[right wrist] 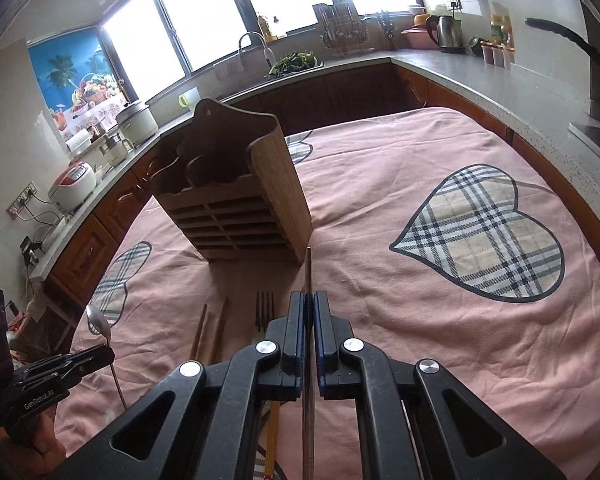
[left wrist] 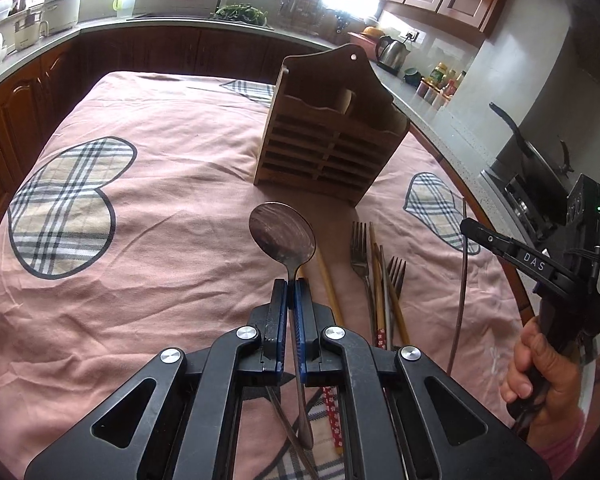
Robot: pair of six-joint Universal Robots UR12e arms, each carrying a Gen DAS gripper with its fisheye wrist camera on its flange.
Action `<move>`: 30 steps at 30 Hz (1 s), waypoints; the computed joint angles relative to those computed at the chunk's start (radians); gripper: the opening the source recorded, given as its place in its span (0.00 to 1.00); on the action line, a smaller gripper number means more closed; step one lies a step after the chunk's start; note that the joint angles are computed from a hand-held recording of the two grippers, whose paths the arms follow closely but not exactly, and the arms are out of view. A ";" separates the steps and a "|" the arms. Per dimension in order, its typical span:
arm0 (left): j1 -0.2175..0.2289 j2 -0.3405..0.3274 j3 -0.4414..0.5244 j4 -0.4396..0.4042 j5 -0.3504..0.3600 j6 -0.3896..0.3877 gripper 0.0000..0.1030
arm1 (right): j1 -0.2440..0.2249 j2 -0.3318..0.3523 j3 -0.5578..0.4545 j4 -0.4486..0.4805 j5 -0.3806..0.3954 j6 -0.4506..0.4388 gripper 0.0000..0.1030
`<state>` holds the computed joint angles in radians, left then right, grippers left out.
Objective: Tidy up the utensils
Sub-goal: 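Lift the spoon with the left tool while the right tool carries the stick to the holder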
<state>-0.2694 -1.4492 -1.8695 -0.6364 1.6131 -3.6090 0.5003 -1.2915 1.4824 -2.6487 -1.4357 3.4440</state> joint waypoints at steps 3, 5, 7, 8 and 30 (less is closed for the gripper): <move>-0.004 0.012 -0.005 0.024 0.008 0.001 0.03 | 0.001 -0.014 0.012 -0.023 0.004 0.005 0.04; -0.007 0.019 -0.007 0.039 0.013 0.005 0.03 | 0.002 -0.024 0.020 -0.040 0.009 0.008 0.04; -0.010 0.025 -0.009 0.049 0.021 0.007 0.03 | 0.004 -0.030 0.025 -0.054 0.010 0.010 0.04; -0.012 0.027 -0.008 0.055 0.023 0.006 0.03 | 0.005 -0.033 0.026 -0.061 0.011 0.009 0.04; -0.014 0.042 -0.009 0.204 0.102 0.011 0.03 | 0.019 -0.055 0.023 -0.224 -0.016 0.013 0.04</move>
